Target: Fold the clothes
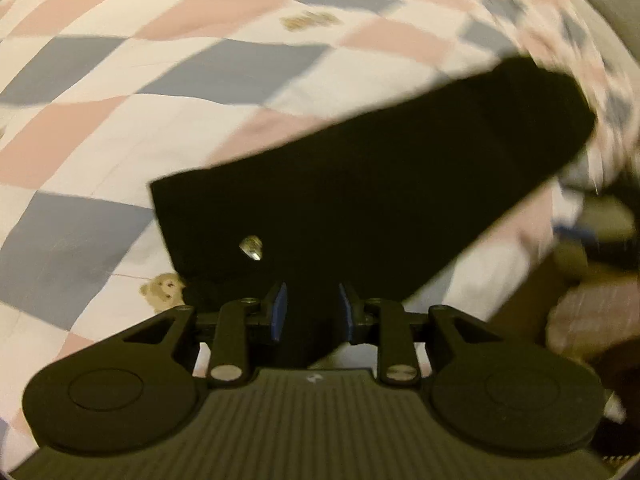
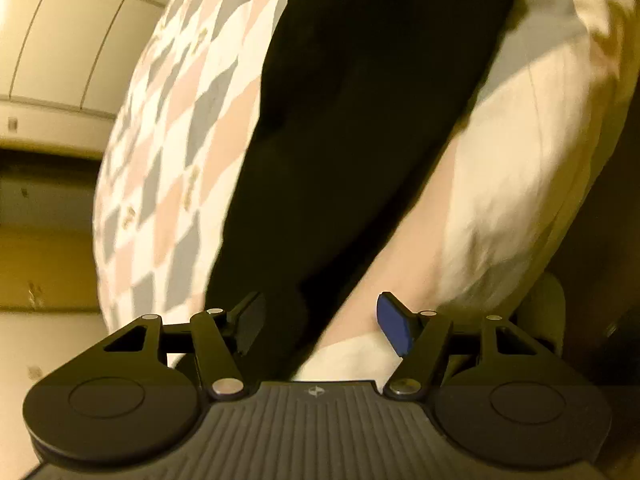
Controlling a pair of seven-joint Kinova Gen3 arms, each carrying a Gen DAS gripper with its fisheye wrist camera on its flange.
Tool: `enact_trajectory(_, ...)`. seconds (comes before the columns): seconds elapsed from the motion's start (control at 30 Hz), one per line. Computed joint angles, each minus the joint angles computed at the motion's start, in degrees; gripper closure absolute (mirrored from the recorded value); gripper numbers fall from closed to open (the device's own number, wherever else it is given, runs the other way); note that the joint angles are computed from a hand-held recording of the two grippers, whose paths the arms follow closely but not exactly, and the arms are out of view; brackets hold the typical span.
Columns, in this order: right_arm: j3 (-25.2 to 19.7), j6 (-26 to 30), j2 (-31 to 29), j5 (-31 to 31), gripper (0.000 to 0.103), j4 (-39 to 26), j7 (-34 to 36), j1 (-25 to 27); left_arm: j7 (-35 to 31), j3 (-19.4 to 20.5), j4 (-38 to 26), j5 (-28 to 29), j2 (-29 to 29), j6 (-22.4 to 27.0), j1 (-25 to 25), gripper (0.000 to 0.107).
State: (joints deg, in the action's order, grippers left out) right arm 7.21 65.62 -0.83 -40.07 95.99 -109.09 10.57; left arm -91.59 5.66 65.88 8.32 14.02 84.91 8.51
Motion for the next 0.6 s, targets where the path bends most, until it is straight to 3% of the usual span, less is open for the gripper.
enact_trajectory(0.17, -0.3, -8.9, -1.9, -4.8, 0.048, 7.7, -4.1, -0.9, -6.1, 1.6, 7.5, -6.5, -3.6, -6.2, 4.4, 0.085)
enact_trajectory(0.37, 0.3, -15.4, -1.4, -12.2, 0.062, 13.4, 3.1, -1.7, -12.5, 3.2, 15.8, -13.2, -6.3, -13.7, 8.5, 0.084)
enact_trajectory(0.6, -0.3, -15.1, -0.1, -14.1, 0.063, 14.4, 6.8, -1.8, -16.0, 4.6, 20.9, -20.2, -8.4, -18.3, 11.9, 0.084)
